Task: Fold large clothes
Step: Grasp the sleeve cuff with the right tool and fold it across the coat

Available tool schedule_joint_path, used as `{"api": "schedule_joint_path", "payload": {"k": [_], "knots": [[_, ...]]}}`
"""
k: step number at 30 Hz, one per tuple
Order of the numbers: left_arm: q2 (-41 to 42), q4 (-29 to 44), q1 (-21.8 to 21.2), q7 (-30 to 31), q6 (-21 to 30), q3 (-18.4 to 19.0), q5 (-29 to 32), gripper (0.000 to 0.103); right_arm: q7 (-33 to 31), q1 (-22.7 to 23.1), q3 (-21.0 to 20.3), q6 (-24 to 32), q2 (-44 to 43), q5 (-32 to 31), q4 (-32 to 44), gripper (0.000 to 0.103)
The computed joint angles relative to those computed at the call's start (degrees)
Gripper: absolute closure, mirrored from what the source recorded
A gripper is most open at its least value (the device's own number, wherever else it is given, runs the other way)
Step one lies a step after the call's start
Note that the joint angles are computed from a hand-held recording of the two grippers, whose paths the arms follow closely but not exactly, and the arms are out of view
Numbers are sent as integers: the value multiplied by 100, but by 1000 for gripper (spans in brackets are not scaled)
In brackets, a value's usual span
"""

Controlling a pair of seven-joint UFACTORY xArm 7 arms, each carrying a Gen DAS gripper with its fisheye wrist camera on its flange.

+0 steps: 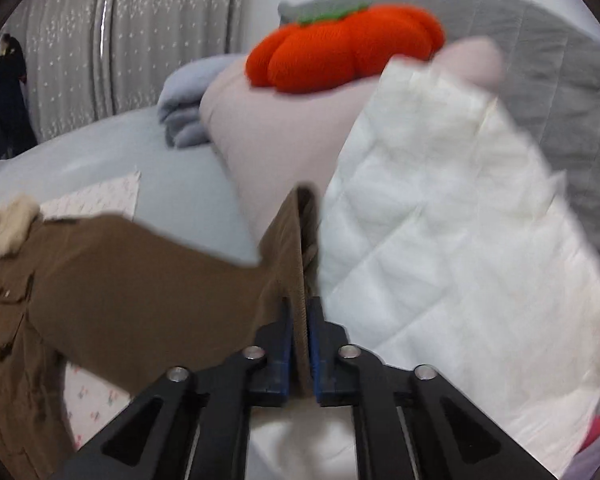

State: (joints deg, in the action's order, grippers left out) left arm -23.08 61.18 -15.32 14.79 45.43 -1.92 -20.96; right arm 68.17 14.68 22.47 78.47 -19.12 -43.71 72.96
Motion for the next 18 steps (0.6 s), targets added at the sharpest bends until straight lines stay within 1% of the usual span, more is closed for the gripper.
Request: {"api": "schedule_joint_path", "payload": {"k": [1, 3, 5, 6, 7, 8, 9, 10, 11, 12, 13, 14, 15, 16, 17, 18], "knots": [[330, 187, -84, -85, -257, -99, -120, 16, -112, -61, 3, 112, 14, -168, 169, 100], [857, 522, -200, -229, -604, -267, -223, 20, -260, -143, 25, 360, -22, -359, 389, 103], [1448, 882, -407, -122, -953, -355, -644, 22, -386, -344, 114, 767, 29, -845, 655, 103], [1737, 1058, -472, -97, -1086, -418, -836, 22, -419, -413, 53, 807, -21, -976, 719, 103], [2055, 1275, -506, -189, -1122, -503, -927, 24, -434, -437, -29, 755, -95, -938, 716, 103], [2264, 1429, -497, -332, -1055, -566, -951, 29, -492, -458, -168, 672, -192, -752, 724, 103], [2446, 1561, -477, -486, -939, -618, -1001, 32, -582, -417, -394, 376, -365, -374, 638, 102], [2653, 1728, -453, -635, -729, -672, -1168, 35, -678, -375, -590, 5, -469, -18, 525, 101], [2706, 1764, -413, -626, -654, -729, -1359, 35, -854, -274, -849, -455, -604, 434, 334, 99], [2704, 1722, -385, -530, -683, -786, -1561, 35, -1049, -137, -1072, -899, -778, 872, 84, 93], [2656, 1634, -391, -481, -806, -829, -1559, 35, -1236, -19, -1230, -1217, -898, 1244, -114, 76], [2595, 1554, -402, -443, -890, -855, -1494, 35, -1366, 34, -1292, -1393, -921, 1485, -219, 64], [2545, 1513, -406, -398, -906, -866, -1433, 35, -1475, 66, -1342, -1603, -963, 1662, -384, 43], [2585, 1547, -417, -389, -914, -873, -1356, 35, -1569, 85, -1344, -1777, -955, 1798, -513, 37], [2547, 1534, -415, -388, -888, -871, -1290, 35, -1691, 89, -1339, -1813, -859, 1955, -529, 37], [2497, 1520, -393, -361, -819, -849, -1245, 35, -1750, 53, -1294, -1735, -712, 2086, -509, 37]]}}
